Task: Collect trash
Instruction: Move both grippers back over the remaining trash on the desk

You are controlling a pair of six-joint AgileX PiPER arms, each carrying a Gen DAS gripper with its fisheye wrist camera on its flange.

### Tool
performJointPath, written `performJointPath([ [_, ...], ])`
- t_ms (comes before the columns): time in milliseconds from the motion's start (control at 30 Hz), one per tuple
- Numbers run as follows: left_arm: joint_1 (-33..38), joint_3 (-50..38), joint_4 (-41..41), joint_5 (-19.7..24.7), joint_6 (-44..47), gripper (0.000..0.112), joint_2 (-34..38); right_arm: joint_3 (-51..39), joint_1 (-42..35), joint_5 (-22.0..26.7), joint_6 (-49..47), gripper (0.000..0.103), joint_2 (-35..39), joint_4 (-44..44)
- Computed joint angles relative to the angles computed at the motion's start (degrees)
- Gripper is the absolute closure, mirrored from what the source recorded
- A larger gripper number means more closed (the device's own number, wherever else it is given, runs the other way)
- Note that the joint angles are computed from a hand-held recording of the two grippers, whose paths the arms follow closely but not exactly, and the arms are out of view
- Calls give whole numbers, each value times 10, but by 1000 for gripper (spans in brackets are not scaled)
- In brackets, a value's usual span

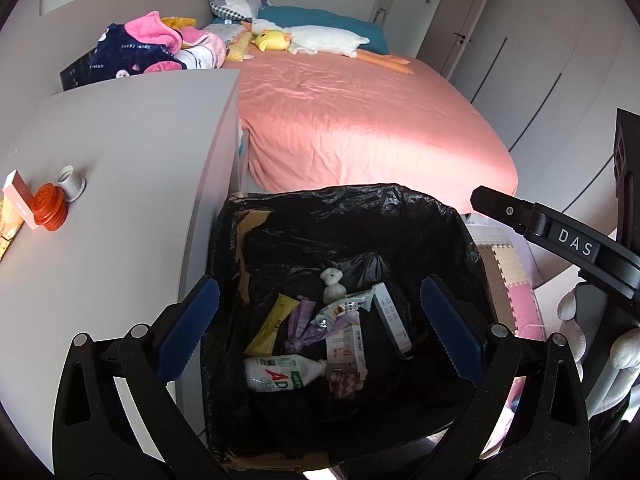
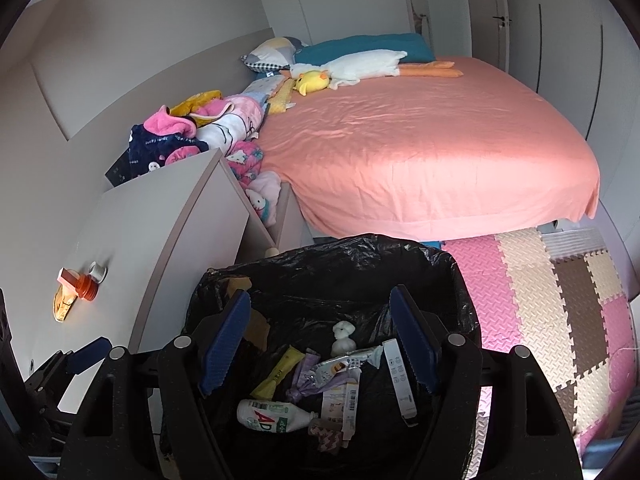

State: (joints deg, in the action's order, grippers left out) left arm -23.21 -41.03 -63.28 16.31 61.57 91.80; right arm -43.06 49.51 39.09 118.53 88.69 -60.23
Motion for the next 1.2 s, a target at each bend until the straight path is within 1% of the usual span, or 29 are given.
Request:
performJointPath([
  [333, 77, 16, 4, 22, 29, 15, -22, -70, 21, -9, -43, 30, 58, 9],
  [500, 126, 23, -11, 38, 60, 15, -30, -115, 37, -10, -71, 30, 94, 12],
  [667, 172, 19, -16, 55, 80, 15, -23, -161, 46, -21, -99, 30, 130, 16],
  [867, 223, 12, -24, 75, 109, 15, -11, -214, 56, -32, -113, 30, 176, -3],
  [1200, 306, -12, -19, 103, 137, 15, 20, -338, 50, -41, -224, 30, 260, 60],
])
